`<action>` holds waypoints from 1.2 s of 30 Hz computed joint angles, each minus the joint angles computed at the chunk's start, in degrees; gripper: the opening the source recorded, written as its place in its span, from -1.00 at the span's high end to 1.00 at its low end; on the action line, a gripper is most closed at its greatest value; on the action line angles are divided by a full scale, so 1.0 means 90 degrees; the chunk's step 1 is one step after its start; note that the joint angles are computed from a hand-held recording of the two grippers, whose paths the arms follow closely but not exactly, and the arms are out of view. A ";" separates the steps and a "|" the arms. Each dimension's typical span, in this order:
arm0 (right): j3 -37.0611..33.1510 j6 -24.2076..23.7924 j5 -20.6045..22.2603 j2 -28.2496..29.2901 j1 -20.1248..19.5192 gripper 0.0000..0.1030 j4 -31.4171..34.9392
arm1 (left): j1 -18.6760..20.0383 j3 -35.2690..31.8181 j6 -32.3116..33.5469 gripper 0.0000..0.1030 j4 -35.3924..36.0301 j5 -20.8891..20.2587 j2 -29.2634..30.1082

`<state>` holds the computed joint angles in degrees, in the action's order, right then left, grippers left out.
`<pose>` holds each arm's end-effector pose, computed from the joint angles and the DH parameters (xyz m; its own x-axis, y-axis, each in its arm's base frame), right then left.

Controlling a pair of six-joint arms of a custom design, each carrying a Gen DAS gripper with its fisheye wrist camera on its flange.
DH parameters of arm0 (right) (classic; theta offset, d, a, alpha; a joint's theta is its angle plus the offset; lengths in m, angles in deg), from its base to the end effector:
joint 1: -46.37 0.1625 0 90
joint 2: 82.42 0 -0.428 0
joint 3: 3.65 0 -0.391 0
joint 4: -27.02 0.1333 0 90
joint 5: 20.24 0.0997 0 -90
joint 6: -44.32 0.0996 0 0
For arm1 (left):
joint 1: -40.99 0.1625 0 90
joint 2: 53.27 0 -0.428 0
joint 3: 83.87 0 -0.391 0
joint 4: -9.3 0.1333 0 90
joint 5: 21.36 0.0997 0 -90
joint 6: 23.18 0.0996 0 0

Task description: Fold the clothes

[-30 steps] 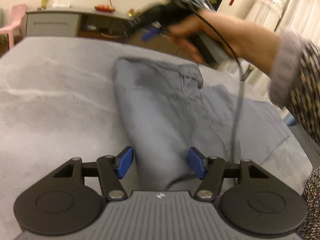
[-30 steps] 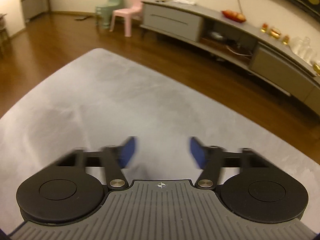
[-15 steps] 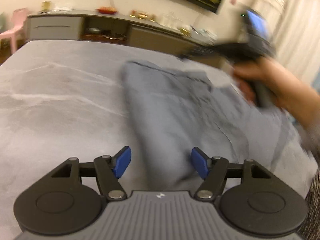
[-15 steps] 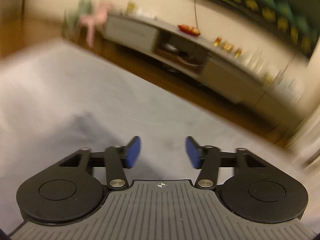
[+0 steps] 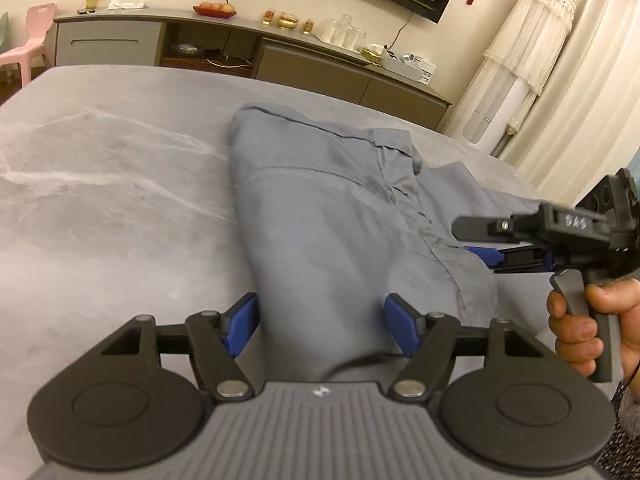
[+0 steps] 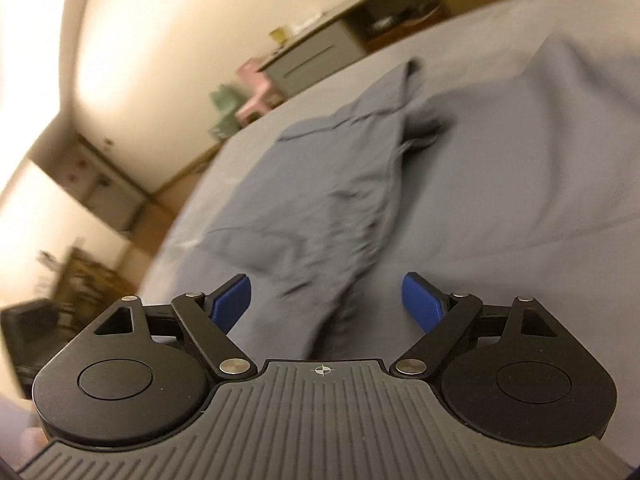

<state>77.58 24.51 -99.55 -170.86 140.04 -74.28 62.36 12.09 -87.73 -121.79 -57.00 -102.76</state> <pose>0.1851 -0.5144 0.5783 -0.8985 -0.4352 -0.0579 -0.3882 0.8491 -0.3583 -0.5190 -0.4331 0.1373 -0.8979 -0.0825 -0.4324 0.2708 0.6709 -0.6903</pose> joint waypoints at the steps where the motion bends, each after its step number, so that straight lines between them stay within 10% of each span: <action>1: 0.0024 0.0068 0.0176 -0.0024 -0.0020 -0.60 0.0022 | -0.0023 -0.0005 -0.0039 -0.40 0.0020 0.0042 0.0027; 7: 0.0154 -0.0056 -0.0619 -0.0118 0.0338 -0.34 -0.0002 | -0.0152 0.0053 -0.0297 -0.41 0.0150 0.0239 0.0013; 9: 0.0067 -0.0160 -0.0931 -0.0130 0.0485 0.47 0.0106 | -0.0218 0.0062 -0.0425 -0.41 0.0273 0.0356 -0.0032; 12: -0.0058 -0.0758 -0.1235 -0.0212 0.0721 0.96 -0.0146 | -0.0428 0.0164 -0.0652 -0.41 0.0508 0.0661 -0.0195; 21: 0.0293 -0.1713 -0.2903 -0.0339 0.1120 0.91 -0.0931 | -0.0318 -0.0210 -0.0129 -0.45 0.0907 -0.0121 0.0082; 24: 0.0461 -0.1592 -0.2880 -0.0358 0.1162 0.91 -0.1232 | -0.0316 -0.0354 -0.0198 -0.07 0.1291 0.0029 0.0311; 32: 0.0449 -0.0927 -0.3278 0.0158 0.1591 0.87 -0.1674 | -0.0173 -0.1467 -0.2844 0.10 0.5123 0.0724 0.0571; 36: 0.0161 -0.1097 -0.3501 0.0561 0.1927 0.64 -0.1470 | -0.0308 -0.1150 -0.3103 -0.01 0.4968 0.0559 0.0127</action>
